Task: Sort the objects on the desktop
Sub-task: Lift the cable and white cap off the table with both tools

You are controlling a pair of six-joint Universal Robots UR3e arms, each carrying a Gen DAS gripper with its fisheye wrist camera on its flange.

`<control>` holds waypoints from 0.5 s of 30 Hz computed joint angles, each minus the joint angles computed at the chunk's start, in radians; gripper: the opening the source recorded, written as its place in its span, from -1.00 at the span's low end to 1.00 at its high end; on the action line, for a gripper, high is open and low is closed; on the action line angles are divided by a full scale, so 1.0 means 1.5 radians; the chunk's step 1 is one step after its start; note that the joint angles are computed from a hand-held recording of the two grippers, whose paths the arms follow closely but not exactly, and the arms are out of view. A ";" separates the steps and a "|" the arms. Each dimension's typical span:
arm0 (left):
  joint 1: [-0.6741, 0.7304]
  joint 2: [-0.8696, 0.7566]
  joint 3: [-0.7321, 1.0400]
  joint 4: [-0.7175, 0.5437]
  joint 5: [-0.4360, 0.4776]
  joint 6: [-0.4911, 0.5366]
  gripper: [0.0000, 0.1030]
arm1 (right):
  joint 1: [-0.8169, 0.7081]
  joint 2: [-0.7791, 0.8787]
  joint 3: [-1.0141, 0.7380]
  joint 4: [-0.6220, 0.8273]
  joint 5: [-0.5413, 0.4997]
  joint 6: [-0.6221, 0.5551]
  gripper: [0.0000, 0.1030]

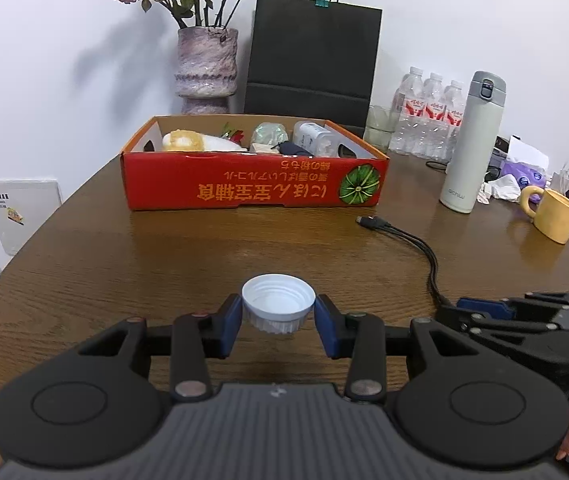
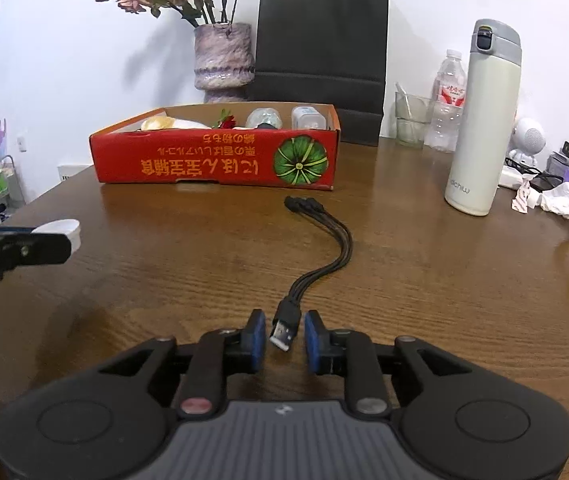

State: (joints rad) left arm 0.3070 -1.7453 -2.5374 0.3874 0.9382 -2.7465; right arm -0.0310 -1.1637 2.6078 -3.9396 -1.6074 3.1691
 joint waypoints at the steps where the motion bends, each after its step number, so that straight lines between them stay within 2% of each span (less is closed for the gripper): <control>1: -0.002 0.000 0.000 0.000 0.000 0.000 -0.21 | -0.002 -0.002 -0.005 0.009 0.001 0.001 -0.61; 4: -0.005 -0.003 -0.002 0.006 0.004 -0.004 -0.21 | 0.003 0.001 -0.030 0.034 -0.010 0.012 -0.62; 5: -0.006 -0.005 -0.002 0.009 0.005 -0.006 -0.21 | 0.009 -0.004 -0.040 0.053 -0.018 0.015 -0.74; 7: -0.008 -0.012 0.000 0.011 0.009 -0.010 -0.21 | 0.026 -0.015 -0.052 0.084 -0.036 0.023 -0.77; 9: -0.011 -0.021 0.000 0.022 0.017 -0.020 -0.21 | 0.035 -0.013 -0.049 0.077 -0.047 0.025 -0.78; 12: -0.007 -0.020 0.000 0.020 0.014 -0.022 -0.21 | 0.006 -0.028 -0.005 0.034 0.015 0.040 -0.78; 15: 0.009 -0.018 0.002 0.010 -0.014 -0.012 -0.21 | -0.008 -0.052 0.022 0.000 0.058 0.037 -0.82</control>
State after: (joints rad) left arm 0.3204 -1.7720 -2.5347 0.4025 0.9167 -2.7643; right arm -0.0431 -1.2417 2.6414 -3.9397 -1.5211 3.2253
